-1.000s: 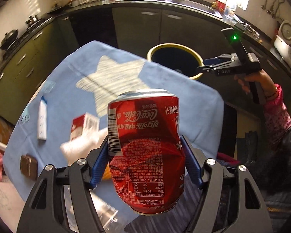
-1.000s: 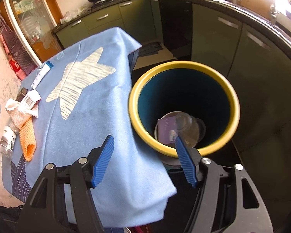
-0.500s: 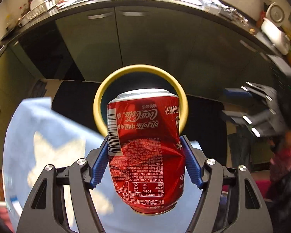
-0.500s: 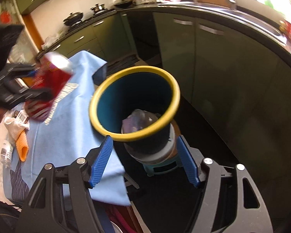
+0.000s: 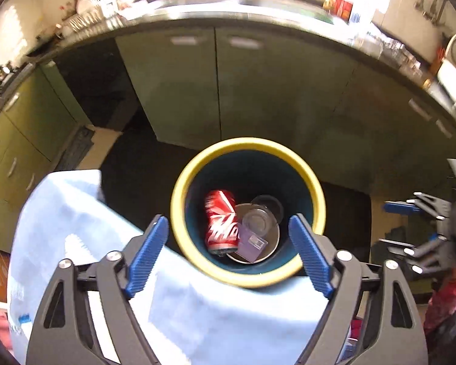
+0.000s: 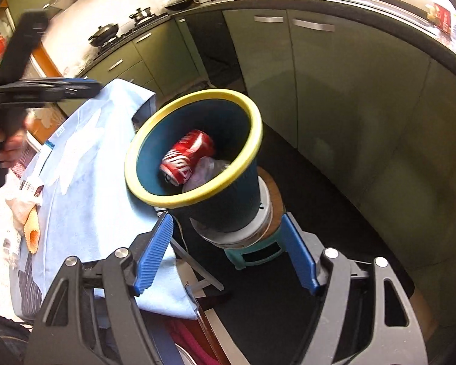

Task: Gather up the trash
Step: 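Carry the can over the bin and release it with the left gripper, then grasp the orange foam net sleeve with the right gripper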

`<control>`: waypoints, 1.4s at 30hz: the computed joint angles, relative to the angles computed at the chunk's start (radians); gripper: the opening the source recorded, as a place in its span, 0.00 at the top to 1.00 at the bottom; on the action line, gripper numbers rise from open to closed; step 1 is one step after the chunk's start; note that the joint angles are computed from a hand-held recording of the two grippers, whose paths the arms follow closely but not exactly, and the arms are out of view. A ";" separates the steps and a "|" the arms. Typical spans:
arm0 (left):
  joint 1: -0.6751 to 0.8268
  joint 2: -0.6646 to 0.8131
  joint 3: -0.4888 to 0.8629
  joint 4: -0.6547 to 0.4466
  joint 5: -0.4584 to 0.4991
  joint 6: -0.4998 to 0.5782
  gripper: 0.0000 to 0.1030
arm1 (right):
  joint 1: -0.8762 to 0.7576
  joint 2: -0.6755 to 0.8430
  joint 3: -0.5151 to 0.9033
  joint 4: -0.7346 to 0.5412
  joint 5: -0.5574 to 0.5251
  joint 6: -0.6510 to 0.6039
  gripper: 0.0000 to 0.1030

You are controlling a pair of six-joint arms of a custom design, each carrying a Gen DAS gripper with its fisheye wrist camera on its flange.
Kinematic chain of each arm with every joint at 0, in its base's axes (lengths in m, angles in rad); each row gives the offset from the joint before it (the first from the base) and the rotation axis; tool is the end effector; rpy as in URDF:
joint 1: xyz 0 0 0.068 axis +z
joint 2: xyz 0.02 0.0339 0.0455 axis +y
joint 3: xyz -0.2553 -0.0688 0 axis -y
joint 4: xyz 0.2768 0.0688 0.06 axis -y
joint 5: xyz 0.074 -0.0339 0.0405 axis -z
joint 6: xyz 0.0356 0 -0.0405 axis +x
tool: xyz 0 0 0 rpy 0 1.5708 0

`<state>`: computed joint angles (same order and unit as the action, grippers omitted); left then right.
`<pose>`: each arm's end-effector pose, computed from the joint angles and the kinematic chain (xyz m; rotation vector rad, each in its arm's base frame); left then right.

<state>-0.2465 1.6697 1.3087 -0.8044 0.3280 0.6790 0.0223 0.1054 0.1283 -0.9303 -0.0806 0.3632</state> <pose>0.3539 -0.1009 0.2269 1.2689 2.3408 -0.3128 0.1088 0.0053 0.1204 0.3887 2.4625 0.2631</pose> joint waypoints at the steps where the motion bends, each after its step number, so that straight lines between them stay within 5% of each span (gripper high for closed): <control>1: 0.038 -0.053 -0.028 -0.009 0.026 0.017 0.16 | 0.029 0.014 -0.001 0.018 0.010 0.016 0.33; 9: 0.514 -0.333 -0.161 -0.171 0.290 0.247 0.11 | 0.440 0.443 0.102 0.309 0.183 0.175 0.33; 15: 0.976 -0.207 -0.062 -0.320 0.427 0.509 0.07 | 0.704 0.914 0.315 0.518 0.230 0.165 0.32; 20: 1.226 -0.084 -0.008 -0.285 0.491 0.596 0.05 | 0.844 1.256 0.562 0.598 0.187 0.079 0.32; 32: 1.462 0.127 0.071 -0.274 0.510 0.687 0.05 | 1.002 1.729 1.068 0.502 0.151 -0.114 0.29; 42: 1.479 0.171 0.072 -0.278 0.502 0.661 0.05 | 1.003 1.828 1.169 0.451 0.144 -0.151 0.30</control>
